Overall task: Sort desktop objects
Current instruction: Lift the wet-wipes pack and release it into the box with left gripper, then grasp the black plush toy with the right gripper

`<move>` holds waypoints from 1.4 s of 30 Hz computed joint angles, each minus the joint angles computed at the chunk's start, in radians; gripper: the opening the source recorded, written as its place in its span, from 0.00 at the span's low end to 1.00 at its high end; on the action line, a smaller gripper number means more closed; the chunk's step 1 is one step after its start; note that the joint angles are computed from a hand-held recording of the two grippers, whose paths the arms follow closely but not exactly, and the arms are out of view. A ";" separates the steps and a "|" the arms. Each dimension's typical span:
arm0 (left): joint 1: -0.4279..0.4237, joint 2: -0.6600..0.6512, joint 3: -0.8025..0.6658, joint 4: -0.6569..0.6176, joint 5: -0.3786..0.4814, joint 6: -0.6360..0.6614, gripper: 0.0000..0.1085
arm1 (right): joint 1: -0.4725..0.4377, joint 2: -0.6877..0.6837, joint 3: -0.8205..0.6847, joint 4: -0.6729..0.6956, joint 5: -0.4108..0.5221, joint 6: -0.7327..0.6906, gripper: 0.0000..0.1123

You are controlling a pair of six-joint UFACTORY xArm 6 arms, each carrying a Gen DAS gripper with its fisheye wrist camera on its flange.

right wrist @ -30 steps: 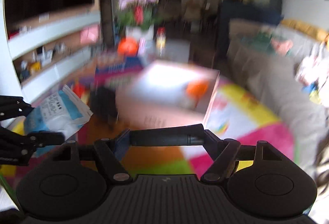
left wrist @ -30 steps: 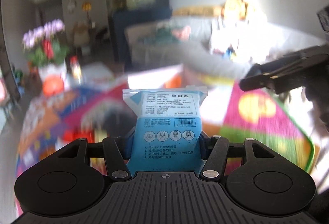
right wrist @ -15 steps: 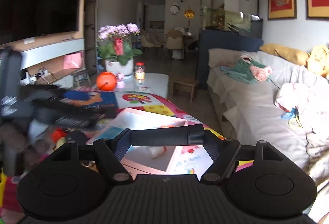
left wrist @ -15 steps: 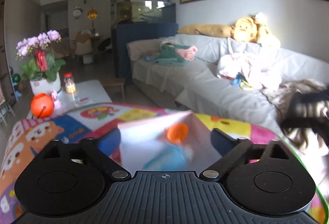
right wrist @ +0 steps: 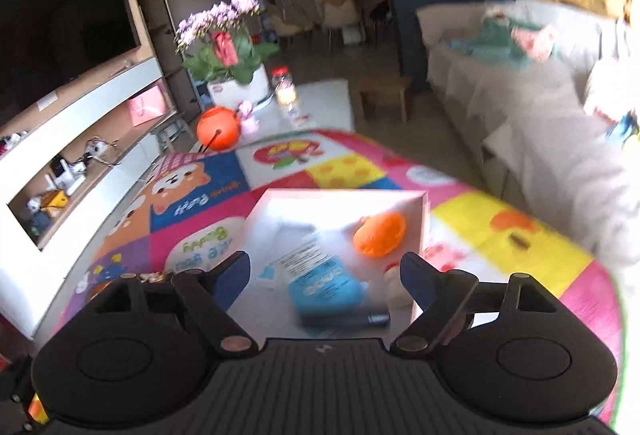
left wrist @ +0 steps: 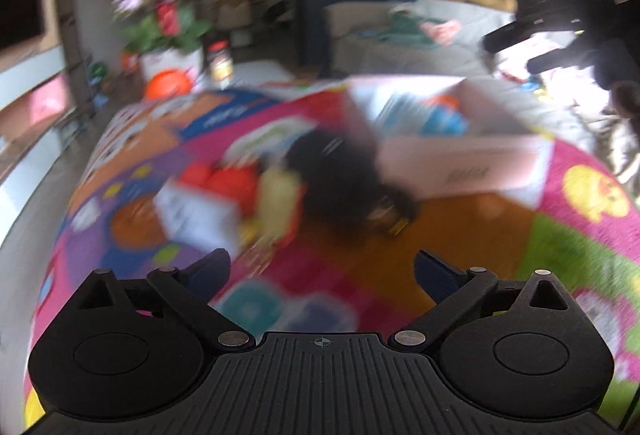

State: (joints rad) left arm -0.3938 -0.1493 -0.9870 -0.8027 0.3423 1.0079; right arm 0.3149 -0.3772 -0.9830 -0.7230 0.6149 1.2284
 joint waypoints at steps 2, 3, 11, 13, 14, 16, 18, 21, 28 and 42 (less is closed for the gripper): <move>0.027 0.004 0.016 0.049 -0.003 -0.071 0.94 | 0.008 0.012 0.006 -0.008 -0.004 0.028 0.74; 0.036 0.007 0.021 0.078 -0.005 -0.115 0.94 | 0.016 0.018 0.005 -0.012 0.004 0.036 0.74; 0.063 0.032 0.051 0.104 -0.048 -0.234 0.94 | 0.148 0.146 -0.086 -0.048 0.054 -0.072 0.75; 0.056 0.021 0.065 0.099 -0.061 -0.222 0.94 | 0.194 0.216 -0.147 -0.122 0.069 -0.096 0.75; 0.056 0.014 0.071 0.089 -0.057 -0.210 0.95 | 0.215 0.256 -0.184 -0.166 0.075 -0.108 0.75; 0.058 0.009 0.069 0.068 -0.041 -0.188 0.95 | 0.245 0.335 -0.257 -0.239 0.064 -0.153 0.75; 0.061 -0.002 0.074 0.055 -0.028 -0.169 0.95 | 0.258 0.412 -0.322 -0.280 0.037 -0.219 0.75; 0.074 -0.024 0.084 0.028 -0.014 -0.137 0.95 | 0.276 0.527 -0.418 -0.319 0.070 -0.330 0.75; 0.102 -0.036 0.091 0.088 -0.044 -0.188 0.95 | 0.309 0.576 -0.423 -0.335 0.134 -0.451 0.54; 0.005 0.037 -0.006 0.022 -0.027 -0.058 0.95 | 0.337 0.041 0.033 -0.037 0.196 -0.300 0.54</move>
State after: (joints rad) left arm -0.3887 -0.1118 -0.9933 -0.7809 0.3153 0.9501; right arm 0.6520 -0.3361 -0.9503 -0.7604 0.8108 0.9282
